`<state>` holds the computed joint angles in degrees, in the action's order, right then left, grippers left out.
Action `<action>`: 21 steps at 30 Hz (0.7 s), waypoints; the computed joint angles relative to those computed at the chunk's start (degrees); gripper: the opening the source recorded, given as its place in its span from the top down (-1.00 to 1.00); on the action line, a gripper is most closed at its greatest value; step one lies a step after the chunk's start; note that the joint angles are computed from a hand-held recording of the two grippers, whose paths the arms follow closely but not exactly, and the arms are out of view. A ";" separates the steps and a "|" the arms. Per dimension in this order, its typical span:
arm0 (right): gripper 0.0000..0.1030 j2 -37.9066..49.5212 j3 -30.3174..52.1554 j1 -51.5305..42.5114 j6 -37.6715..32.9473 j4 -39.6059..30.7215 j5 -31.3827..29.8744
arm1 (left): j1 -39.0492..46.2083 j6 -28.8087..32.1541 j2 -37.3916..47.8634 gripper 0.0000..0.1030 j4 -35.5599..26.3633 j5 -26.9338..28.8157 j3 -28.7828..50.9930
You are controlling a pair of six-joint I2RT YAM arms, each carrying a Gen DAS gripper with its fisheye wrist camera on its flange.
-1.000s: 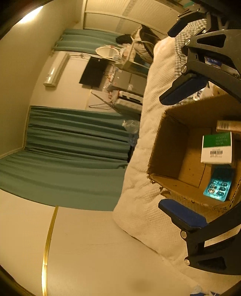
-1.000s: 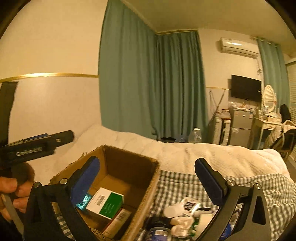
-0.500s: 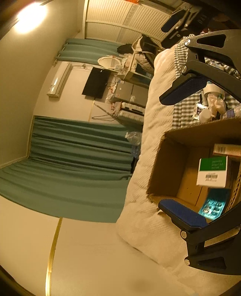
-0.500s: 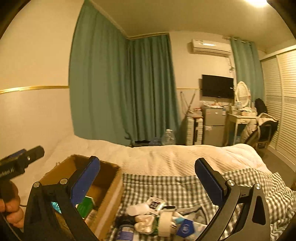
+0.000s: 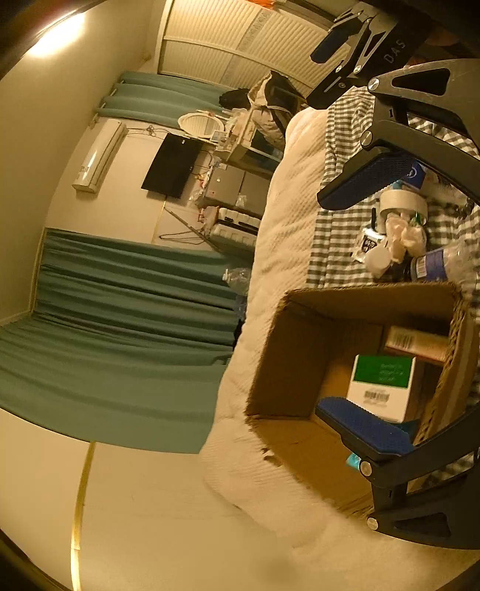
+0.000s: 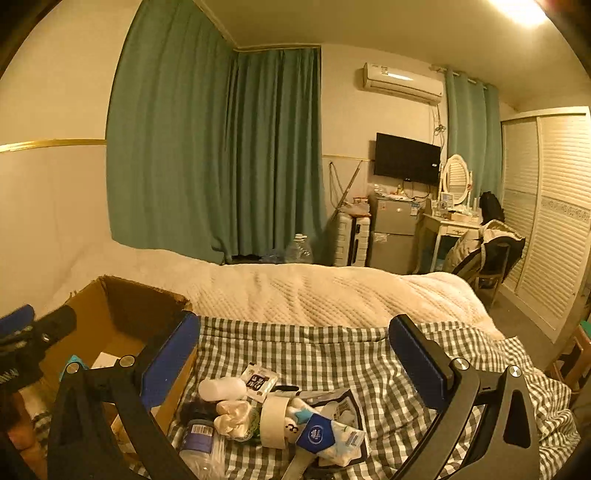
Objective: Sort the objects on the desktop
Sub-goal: 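Withdraw both tools from the cardboard box back toward the pile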
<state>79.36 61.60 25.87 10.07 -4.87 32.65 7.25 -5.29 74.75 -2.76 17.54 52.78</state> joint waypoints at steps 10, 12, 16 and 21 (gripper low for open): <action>-0.99 -3.61 -5.78 -6.68 -2.15 -2.58 -7.42 | -3.65 -0.02 -0.13 -1.00 -0.86 1.14 -2.13; -0.99 -3.75 -6.08 -8.13 -1.79 -3.08 -9.04 | -4.78 -1.48 -0.45 -1.00 -0.69 0.56 -3.26; -0.99 -3.52 -5.87 -10.84 -1.44 -3.32 -11.54 | -7.20 -1.65 -0.72 -1.00 -1.08 1.99 -5.24; -0.99 -3.80 -7.34 -13.85 -2.42 -1.97 -17.42 | -12.80 0.48 -3.03 -1.00 1.21 -2.51 -9.63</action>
<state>75.56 54.27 12.03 7.65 -6.84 15.23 -5.55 -4.81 71.72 -1.54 15.03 43.15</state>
